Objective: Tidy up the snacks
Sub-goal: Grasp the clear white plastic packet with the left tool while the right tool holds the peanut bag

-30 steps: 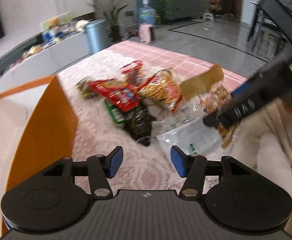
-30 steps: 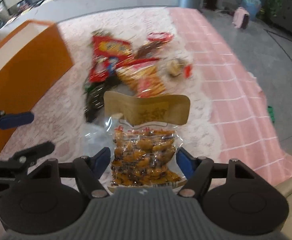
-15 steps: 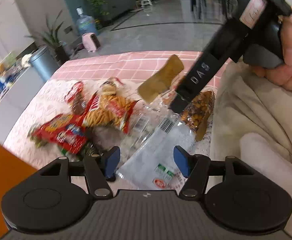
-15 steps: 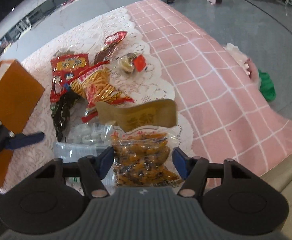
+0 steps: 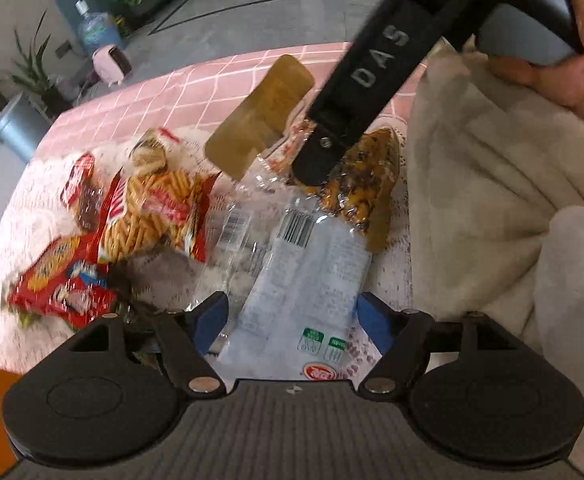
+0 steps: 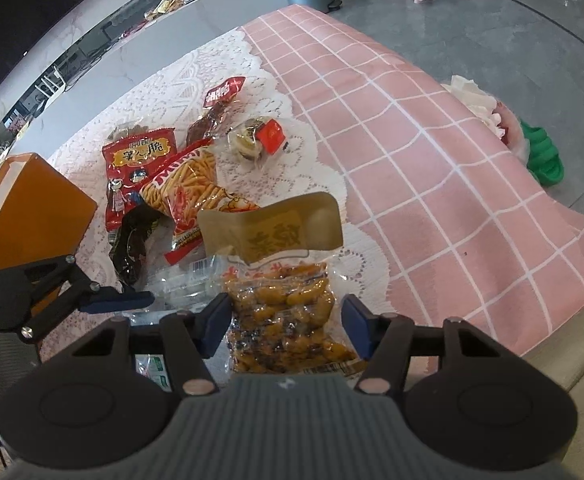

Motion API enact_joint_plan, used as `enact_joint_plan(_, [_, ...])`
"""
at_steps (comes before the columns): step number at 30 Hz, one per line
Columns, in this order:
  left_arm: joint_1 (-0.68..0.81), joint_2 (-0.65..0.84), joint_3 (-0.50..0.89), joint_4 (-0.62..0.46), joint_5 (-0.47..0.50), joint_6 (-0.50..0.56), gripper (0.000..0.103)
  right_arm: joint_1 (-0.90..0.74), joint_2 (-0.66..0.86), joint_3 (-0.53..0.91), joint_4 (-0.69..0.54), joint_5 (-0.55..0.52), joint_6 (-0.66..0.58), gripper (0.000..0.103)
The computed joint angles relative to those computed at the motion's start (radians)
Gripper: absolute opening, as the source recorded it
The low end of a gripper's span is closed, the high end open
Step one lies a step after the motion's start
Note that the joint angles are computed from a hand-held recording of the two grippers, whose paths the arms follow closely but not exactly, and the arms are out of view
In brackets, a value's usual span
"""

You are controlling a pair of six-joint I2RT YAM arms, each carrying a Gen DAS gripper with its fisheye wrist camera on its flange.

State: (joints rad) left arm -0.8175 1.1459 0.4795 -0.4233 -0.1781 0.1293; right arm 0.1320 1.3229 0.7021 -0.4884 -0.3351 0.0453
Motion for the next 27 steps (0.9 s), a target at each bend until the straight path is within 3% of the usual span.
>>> enact_joint_plan(4, [0.008,0.035,-0.004,0.047,-0.041,-0.007,0.086,0.0,-0.004,-0.005,0.007,0.001,0.006,0.059])
enact_joint_plan(11, [-0.067,0.063,0.008,0.015,-0.252,-0.164,0.076,0.005,-0.008,-0.008,0.008,0.009,0.004,0.056])
enact_joint_plan(19, [-0.113,0.071,0.002,0.074,-0.245,-0.067,0.078,0.018,0.015,0.009,-0.001,0.019,0.003,0.056])
enact_joint_plan(27, [-0.072,0.106,0.014,0.112,-0.196,-0.1,0.076,0.005,0.125,0.083,-0.077,-0.043,-0.031,0.061])
